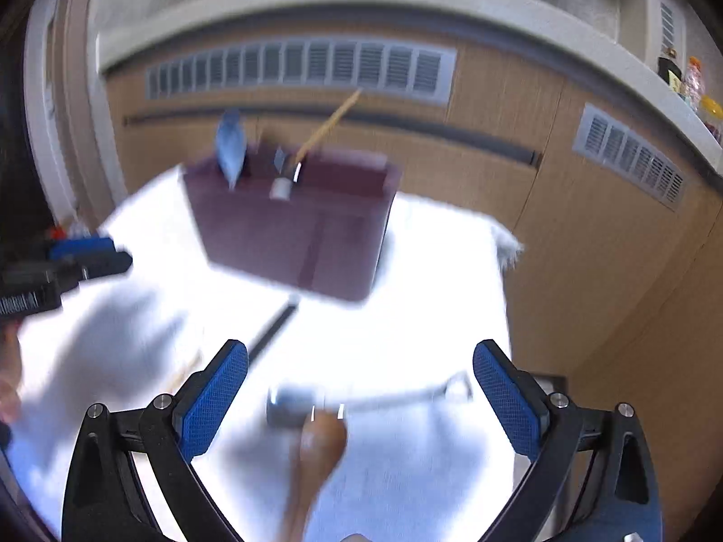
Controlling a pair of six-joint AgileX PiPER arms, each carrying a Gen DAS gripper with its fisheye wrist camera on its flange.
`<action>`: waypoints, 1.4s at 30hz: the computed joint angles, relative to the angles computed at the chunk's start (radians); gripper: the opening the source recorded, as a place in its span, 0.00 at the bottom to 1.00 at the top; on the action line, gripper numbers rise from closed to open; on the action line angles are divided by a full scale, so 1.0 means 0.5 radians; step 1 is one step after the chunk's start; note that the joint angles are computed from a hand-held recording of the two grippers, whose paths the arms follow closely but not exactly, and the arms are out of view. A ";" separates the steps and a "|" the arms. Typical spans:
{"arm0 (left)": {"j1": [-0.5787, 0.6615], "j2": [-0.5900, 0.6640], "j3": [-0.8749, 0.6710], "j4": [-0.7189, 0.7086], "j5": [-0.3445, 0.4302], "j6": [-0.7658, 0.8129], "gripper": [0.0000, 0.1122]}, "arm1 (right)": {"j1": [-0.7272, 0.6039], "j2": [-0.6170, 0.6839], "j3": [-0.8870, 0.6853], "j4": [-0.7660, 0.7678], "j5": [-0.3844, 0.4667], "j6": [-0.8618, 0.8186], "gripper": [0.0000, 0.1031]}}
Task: Organize utensils
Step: 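Drop the chopstick into the caddy with the left tool while the right tool drops the spoon in, then grasp a wooden chopstick with the left tool while the right tool grasps the wooden spoon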
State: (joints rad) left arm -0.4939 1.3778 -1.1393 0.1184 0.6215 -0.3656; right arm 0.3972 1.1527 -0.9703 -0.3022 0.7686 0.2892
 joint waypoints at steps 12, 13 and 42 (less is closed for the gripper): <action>-0.018 -0.174 0.252 -0.250 0.079 0.266 0.48 | -0.112 0.072 0.224 0.344 -0.029 -0.102 0.47; -0.007 -0.178 0.262 -0.303 0.094 0.306 0.48 | -0.125 0.062 0.229 0.383 -0.031 -0.149 0.47; -0.148 0.363 -0.301 -0.463 0.457 0.362 0.18 | -0.213 -0.290 0.323 0.503 0.018 -0.222 0.26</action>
State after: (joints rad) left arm -0.5678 1.5595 -1.2897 -0.1130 0.8501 -0.1847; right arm 0.2908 1.0077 -0.8090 -0.0509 0.7778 0.1784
